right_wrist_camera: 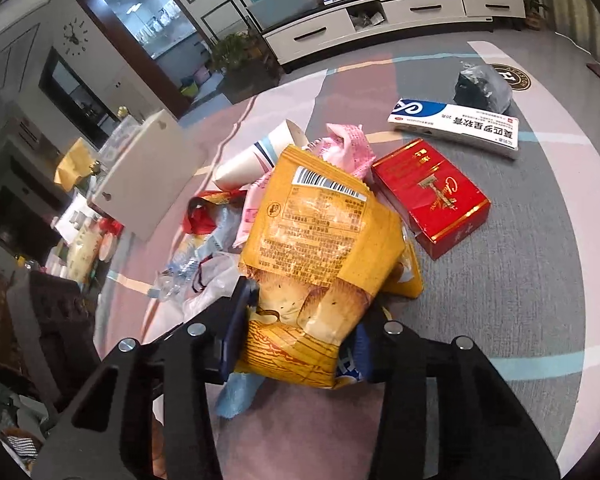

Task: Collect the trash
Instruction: 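Grasp the white plastic bags with the left tool while the right tool grasps the yellow snack bag, then carry the white bags and yellow snack bag over the black bin and open both tools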

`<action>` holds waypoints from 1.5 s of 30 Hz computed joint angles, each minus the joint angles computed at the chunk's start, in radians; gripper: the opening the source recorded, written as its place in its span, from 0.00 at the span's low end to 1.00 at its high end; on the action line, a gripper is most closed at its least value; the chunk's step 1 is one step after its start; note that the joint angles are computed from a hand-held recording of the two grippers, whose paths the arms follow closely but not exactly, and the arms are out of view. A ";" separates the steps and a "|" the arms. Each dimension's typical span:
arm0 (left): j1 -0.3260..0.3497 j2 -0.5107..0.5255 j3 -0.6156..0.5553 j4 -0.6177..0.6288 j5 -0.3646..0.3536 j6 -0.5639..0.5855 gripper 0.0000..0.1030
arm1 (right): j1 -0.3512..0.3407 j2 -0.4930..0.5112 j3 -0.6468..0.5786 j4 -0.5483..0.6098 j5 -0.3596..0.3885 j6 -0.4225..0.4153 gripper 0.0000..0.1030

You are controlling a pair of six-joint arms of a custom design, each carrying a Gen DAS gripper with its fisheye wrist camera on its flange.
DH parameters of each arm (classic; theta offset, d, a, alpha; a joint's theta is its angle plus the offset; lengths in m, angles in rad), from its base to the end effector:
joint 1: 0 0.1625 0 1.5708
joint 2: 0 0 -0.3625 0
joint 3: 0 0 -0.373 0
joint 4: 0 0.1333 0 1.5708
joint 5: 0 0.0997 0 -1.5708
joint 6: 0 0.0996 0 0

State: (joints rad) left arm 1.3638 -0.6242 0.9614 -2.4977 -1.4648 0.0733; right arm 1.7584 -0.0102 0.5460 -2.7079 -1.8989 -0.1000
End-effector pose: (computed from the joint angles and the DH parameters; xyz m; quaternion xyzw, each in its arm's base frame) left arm -0.0204 -0.7969 0.2241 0.1182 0.9483 -0.2929 0.0312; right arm 0.2521 -0.7855 -0.0456 0.0872 -0.9395 0.2987 0.1430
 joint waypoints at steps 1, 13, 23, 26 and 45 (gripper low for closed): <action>-0.007 -0.013 0.020 -0.018 0.005 0.005 0.26 | 0.001 -0.014 0.024 -0.016 0.006 -0.002 0.43; -0.126 -0.175 0.261 -0.206 0.251 0.046 0.26 | 0.054 -0.227 0.430 -0.430 -0.048 -0.095 0.43; -0.186 -0.274 0.429 -0.330 0.306 0.137 0.26 | 0.082 -0.306 0.610 -0.692 -0.144 -0.180 0.43; -0.203 -0.289 0.461 -0.356 0.309 0.154 0.26 | 0.089 -0.325 0.647 -0.772 -0.159 -0.214 0.43; -0.368 -0.202 0.549 -0.488 0.327 0.235 0.26 | 0.098 -0.451 0.873 -1.244 -0.310 -0.367 0.44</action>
